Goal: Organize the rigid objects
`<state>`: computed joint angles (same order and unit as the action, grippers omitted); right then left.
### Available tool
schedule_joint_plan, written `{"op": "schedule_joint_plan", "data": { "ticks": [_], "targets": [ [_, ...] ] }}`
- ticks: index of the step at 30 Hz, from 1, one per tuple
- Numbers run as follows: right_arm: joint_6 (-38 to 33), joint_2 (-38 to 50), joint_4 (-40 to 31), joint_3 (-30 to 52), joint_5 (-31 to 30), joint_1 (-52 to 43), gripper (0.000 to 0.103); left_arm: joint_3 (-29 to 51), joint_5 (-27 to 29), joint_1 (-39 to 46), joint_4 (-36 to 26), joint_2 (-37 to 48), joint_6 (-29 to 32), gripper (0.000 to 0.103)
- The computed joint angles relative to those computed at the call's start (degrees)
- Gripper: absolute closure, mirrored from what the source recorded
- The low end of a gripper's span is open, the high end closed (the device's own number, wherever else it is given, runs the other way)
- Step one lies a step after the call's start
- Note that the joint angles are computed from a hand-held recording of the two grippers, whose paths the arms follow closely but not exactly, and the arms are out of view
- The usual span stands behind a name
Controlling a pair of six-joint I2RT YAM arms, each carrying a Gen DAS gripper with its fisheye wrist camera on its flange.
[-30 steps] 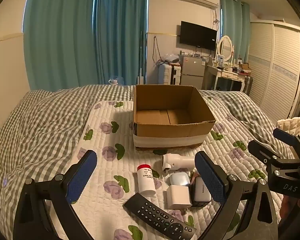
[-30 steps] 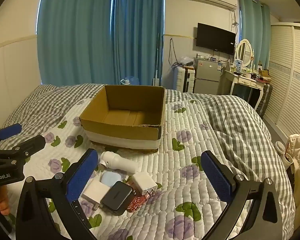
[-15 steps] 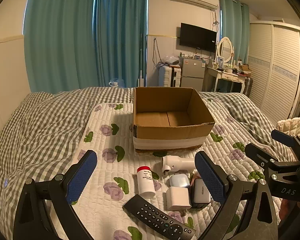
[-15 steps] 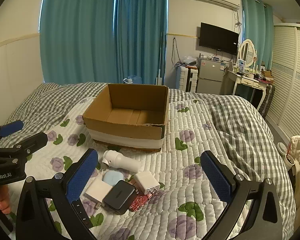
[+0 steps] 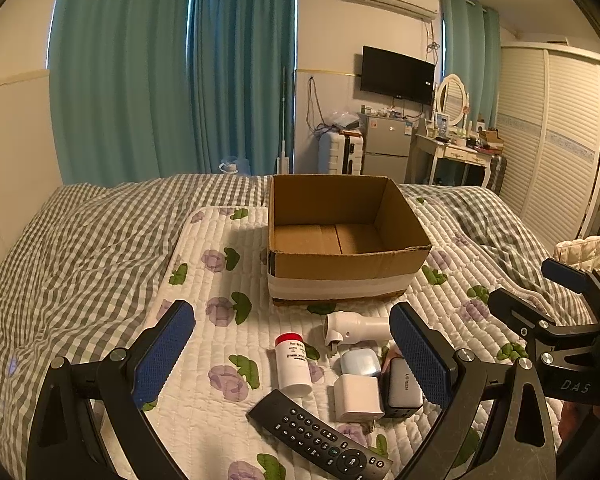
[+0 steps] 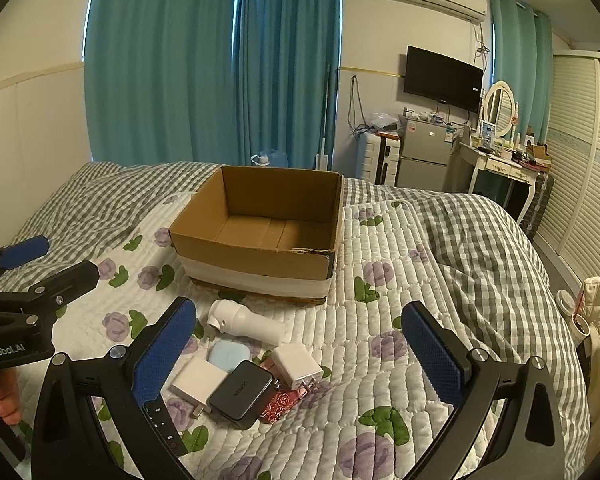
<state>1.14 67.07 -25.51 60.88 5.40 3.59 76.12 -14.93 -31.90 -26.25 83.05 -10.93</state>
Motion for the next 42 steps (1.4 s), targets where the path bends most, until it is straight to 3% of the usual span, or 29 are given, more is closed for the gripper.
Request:
{"op": "schedule_joint_plan", "data": {
  "ticks": [42],
  "targets": [
    [1.00,0.89,-1.78,0.78,0.88,0.28,0.000,-0.96,-0.61,-0.04,-0.04,-0.63,-0.26,0.003]
  ]
}}
